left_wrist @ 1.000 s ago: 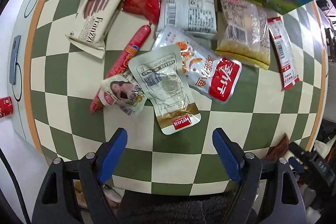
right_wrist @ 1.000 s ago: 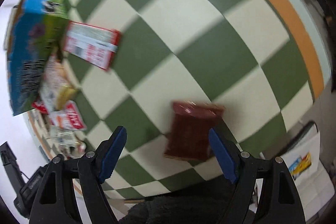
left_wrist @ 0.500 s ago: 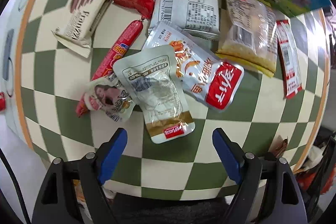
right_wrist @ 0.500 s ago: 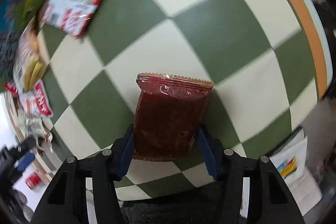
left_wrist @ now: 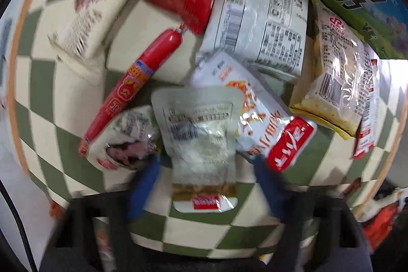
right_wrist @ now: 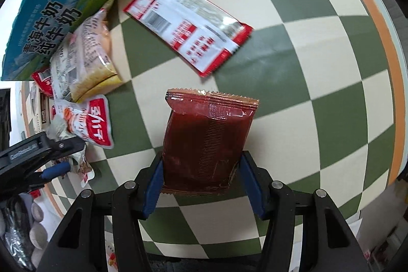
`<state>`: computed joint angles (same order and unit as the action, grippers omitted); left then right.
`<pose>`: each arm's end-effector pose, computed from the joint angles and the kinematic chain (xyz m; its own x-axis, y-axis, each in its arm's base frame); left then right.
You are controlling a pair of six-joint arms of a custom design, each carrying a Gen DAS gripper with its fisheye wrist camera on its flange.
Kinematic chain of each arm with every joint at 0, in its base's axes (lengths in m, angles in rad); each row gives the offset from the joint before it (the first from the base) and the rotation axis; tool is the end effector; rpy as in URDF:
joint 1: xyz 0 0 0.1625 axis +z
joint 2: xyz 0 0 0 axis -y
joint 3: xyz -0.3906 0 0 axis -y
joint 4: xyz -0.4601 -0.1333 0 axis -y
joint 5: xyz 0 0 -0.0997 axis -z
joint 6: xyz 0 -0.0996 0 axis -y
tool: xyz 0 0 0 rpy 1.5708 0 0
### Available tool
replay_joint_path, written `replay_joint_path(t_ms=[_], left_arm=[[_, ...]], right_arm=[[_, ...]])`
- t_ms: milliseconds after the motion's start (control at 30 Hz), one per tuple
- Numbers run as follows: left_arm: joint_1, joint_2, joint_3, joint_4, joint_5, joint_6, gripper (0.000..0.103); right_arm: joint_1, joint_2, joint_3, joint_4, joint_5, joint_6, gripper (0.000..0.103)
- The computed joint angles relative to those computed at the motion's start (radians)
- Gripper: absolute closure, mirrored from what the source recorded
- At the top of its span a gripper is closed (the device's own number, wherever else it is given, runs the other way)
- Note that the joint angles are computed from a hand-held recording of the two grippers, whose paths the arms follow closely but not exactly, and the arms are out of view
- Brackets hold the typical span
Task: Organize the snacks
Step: 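Grasp the clear snack pouch with the left gripper while the right grasps the red sauce packet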
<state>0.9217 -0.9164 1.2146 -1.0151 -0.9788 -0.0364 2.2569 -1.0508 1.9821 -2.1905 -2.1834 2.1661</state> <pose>-0.2610 -0.6565 0.2078 -0.4210 0.8171 -0.3938 0.3821 0.5535 0.7400 0.4000 -0.3685 0.0242 -0.2069 0.9769 -0.0531 0.7698 0.1291 -0.6251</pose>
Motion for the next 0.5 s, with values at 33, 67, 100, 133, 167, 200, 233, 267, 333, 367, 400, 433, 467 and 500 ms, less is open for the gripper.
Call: replay_joint_path(t_ms=[33,67,100,133,167,200,233,267,333,367,400,433,467,500], left_arm=[[-0.001,-0.001,0.005,-0.004,-0.001,0.009,0.06],[0.0,-0.002,0.005,-0.009,-0.004,0.018,0.06],[0.0,-0.008,0.016,-0.019,-0.002,0.032,0.06],[-0.001,-0.016,0.026,-0.034,0.01,0.044,0.061],[0.001,-0.018,0.022,-0.038,0.017,0.056,0.061],[0.003,-0.019,0.023,-0.043,0.018,0.063,0.063],[0.004,-0.027,0.026,-0.045,0.015,0.064,0.065],[0.005,-0.029,0.022,-0.047,0.019,0.065,0.077],[0.012,-0.023,-0.007,-0.023,0.008,0.07,0.089],[0.017,-0.013,-0.023,-0.003,0.01,0.066,0.089],[0.022,-0.001,-0.033,0.026,0.026,0.053,0.088],[0.031,0.008,-0.051,0.045,0.012,0.035,0.088],[0.041,0.008,-0.058,0.042,-0.014,0.026,0.087],[0.051,0.025,-0.082,0.058,-0.04,0.019,0.083]], right_arm=[[0.001,0.002,-0.004,-0.002,-0.002,-0.008,0.043],[0.004,-0.002,0.004,-0.008,-0.003,-0.011,0.043],[0.0,0.003,-0.007,-0.005,-0.005,-0.025,0.043],[-0.004,-0.001,-0.014,-0.002,-0.006,-0.036,0.043],[-0.002,0.002,-0.016,-0.009,-0.009,-0.042,0.043],[-0.005,0.0,-0.021,-0.007,-0.011,-0.051,0.043],[-0.004,0.002,-0.026,-0.003,-0.012,-0.056,0.043],[-0.004,-0.001,-0.028,0.0,-0.014,-0.059,0.043],[-0.012,0.001,-0.031,-0.019,-0.023,-0.078,0.043],[-0.011,0.004,-0.032,-0.024,-0.025,-0.083,0.043],[-0.009,0.003,-0.035,-0.024,-0.028,-0.088,0.043],[-0.009,-0.002,-0.035,-0.02,-0.031,-0.094,0.043],[-0.008,-0.001,-0.04,-0.014,-0.03,-0.1,0.043],[-0.013,-0.009,-0.036,-0.014,-0.032,-0.107,0.043]])
